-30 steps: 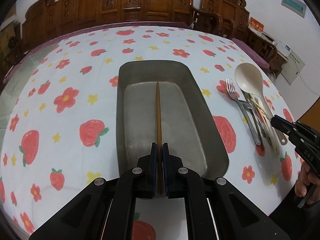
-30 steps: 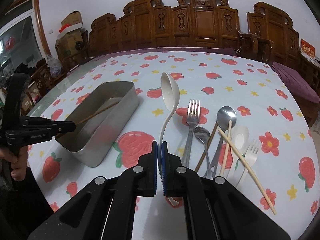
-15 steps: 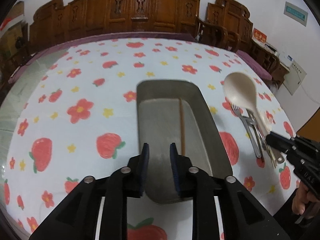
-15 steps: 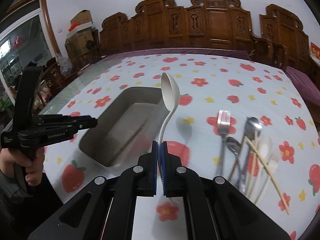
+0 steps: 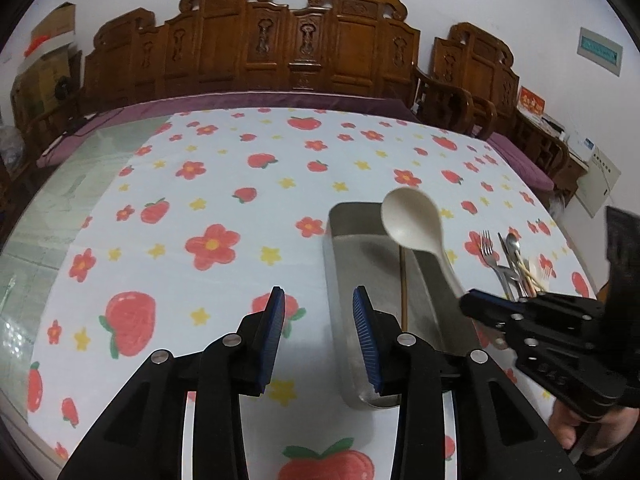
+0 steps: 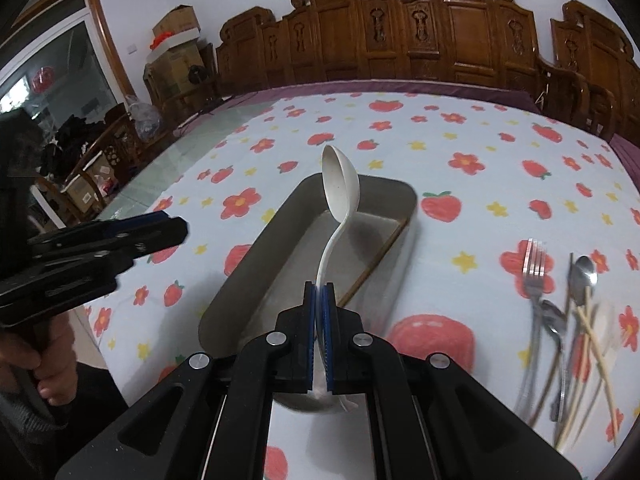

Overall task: Organize utensils
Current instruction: 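Lower the white plastic spoon into the metal tray and open the right tool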

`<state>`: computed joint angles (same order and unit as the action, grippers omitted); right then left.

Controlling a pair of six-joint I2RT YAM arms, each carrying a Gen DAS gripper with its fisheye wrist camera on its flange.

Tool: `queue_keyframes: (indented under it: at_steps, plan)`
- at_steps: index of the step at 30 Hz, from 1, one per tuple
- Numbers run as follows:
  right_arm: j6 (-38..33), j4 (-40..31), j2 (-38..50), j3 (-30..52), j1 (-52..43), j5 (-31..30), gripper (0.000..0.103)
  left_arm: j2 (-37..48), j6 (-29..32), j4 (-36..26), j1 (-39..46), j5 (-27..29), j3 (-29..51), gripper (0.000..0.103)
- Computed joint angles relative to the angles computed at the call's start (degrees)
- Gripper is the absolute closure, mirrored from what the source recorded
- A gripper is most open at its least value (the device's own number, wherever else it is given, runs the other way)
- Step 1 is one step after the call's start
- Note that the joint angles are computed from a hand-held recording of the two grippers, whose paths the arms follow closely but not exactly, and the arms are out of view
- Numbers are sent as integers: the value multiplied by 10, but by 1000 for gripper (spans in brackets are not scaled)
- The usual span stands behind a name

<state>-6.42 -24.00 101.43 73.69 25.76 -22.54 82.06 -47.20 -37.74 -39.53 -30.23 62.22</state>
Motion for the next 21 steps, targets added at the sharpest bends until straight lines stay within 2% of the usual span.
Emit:
queue_keyframes:
  at_steps: [11, 21]
  plan:
    - [18, -1, 58, 32, 32, 21, 98, -20, 0, -12, 4, -13, -9, 70]
    - [6, 0, 60, 27, 32, 1, 94, -19, 2, -10, 4, -11, -10, 70]
